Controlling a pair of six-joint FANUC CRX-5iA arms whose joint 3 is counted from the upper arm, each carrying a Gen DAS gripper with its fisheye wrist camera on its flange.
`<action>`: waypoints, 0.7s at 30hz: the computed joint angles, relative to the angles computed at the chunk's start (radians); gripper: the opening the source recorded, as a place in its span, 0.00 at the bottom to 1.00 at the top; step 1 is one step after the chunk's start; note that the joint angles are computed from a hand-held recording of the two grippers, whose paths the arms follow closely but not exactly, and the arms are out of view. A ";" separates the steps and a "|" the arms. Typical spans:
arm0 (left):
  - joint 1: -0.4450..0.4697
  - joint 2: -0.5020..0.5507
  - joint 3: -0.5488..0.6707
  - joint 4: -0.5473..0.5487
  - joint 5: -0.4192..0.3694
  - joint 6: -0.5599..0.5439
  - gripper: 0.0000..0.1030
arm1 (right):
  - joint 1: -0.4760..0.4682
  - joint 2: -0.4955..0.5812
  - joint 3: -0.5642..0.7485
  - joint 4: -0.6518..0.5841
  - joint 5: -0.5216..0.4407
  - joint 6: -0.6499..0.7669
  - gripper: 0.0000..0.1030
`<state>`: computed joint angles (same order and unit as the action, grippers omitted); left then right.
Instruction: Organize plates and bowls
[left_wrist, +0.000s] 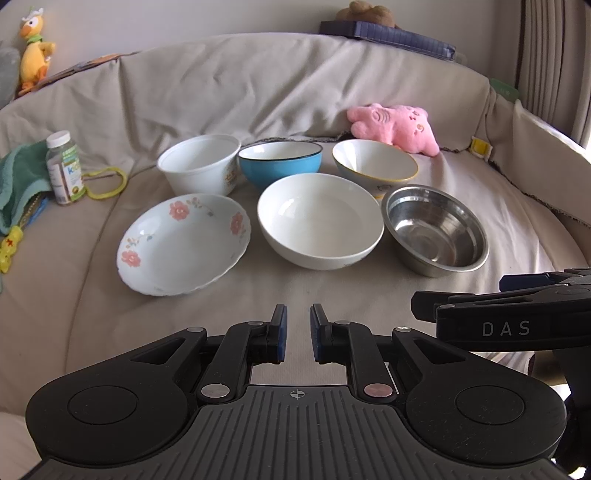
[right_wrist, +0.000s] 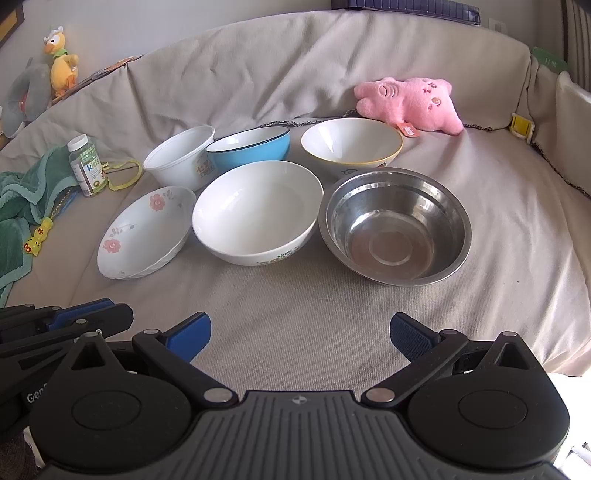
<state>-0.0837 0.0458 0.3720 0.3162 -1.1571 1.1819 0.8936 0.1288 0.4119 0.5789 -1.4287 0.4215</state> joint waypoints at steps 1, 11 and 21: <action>0.000 0.001 0.002 0.000 -0.001 0.000 0.16 | 0.001 -0.001 -0.002 0.000 0.001 0.000 1.00; 0.000 0.002 0.005 -0.001 -0.004 0.002 0.16 | 0.001 -0.004 -0.005 0.001 0.005 -0.002 1.00; 0.002 0.003 -0.003 0.007 0.000 0.003 0.16 | 0.000 -0.002 -0.004 0.001 0.006 0.001 1.00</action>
